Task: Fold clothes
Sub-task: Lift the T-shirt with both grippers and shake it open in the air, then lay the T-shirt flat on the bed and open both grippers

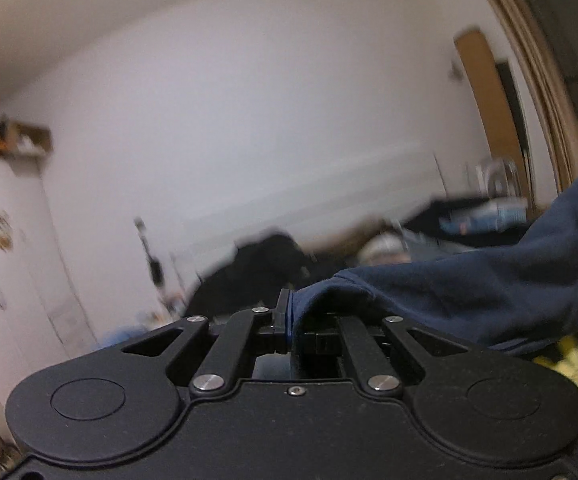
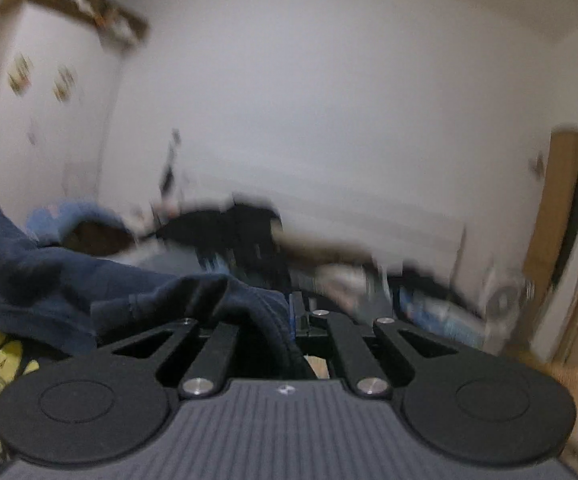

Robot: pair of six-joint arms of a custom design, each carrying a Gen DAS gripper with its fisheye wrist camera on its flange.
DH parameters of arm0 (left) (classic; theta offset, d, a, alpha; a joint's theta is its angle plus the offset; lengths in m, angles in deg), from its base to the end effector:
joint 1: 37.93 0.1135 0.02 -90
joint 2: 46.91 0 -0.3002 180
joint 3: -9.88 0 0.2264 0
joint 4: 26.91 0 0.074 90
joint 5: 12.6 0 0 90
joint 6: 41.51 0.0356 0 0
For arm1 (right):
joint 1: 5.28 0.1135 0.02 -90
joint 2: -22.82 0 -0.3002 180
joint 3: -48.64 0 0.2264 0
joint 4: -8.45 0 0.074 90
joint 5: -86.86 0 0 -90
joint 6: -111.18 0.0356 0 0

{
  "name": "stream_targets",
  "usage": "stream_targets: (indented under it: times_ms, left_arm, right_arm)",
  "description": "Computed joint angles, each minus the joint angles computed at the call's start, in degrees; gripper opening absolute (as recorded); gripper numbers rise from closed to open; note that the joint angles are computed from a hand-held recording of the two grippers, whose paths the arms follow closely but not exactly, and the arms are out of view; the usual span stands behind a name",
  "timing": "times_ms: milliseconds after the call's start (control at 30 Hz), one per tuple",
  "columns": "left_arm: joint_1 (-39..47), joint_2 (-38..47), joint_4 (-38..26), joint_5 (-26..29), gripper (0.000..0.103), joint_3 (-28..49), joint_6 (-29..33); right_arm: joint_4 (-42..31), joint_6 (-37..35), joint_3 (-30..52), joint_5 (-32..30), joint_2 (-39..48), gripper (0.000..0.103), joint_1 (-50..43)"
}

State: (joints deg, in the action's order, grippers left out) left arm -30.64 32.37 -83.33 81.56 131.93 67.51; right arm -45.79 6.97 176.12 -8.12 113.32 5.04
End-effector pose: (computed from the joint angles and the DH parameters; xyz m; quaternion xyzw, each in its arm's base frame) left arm 0.2352 0.0275 0.5364 0.1026 0.7792 0.1128 0.6079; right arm 0.3025 0.0582 0.5174 -0.1961 0.7806 0.0149 0.5933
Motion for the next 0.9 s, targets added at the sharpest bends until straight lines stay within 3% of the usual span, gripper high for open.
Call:
stream_targets:
  times_ms: [133, 200, 267, 367, 400, 433, 467, 567, 733, 900]
  left_arm:
    - [-5.49, 11.06, 10.53, -5.87, 0.003, -6.86, 0.42]
    - [-5.46, 14.98, 14.22, -4.95, 0.003, -9.34, -0.03]
    - [-5.56, 19.51, 16.47, -3.99, 0.003, -10.26, -0.82]
    - [-2.22, 21.00, 19.63, -0.63, 0.008, -17.61, 0.94]
    - [-2.88, 22.60, 18.94, -1.70, 0.020, -17.09, 0.85]
    - [-3.08, 24.32, 17.45, -2.89, 0.040, -16.62, 1.04]
    - [-3.25, 25.10, 17.29, -3.59, 0.047, -17.64, 1.77]
    - [-1.12, 20.03, 21.98, -0.83, 0.056, -28.26, 6.42]
    - [3.08, 8.36, 19.73, 5.11, 0.066, -40.56, 8.46]
    - [8.00, -3.05, 14.32, 11.62, 0.067, -49.95, 8.38]
  right_arm:
    - [12.61, 1.51, -5.76, 8.07, 12.63, 0.003, 1.54]
    - [18.12, 1.97, -8.17, 9.04, 17.19, 0.003, 1.90]
    - [19.69, 2.76, -8.95, 9.27, 21.07, 0.003, 1.78]
    - [21.65, 4.36, -11.50, 9.62, 24.53, 0.009, 1.77]
    - [21.62, 4.70, -12.30, 9.58, 25.27, 0.010, 1.73]
    - [20.76, 4.37, -12.67, 9.58, 25.94, 0.018, 1.75]
    - [19.75, 3.76, -13.04, 9.70, 26.51, 0.032, 1.85]
    - [18.08, 1.96, -16.56, 8.34, 25.94, 0.053, 1.65]
    - [16.62, 1.49, -29.59, 3.93, 15.71, 0.059, 0.52]
    - [20.59, 8.77, -47.18, -0.04, 1.45, 0.066, -1.37]
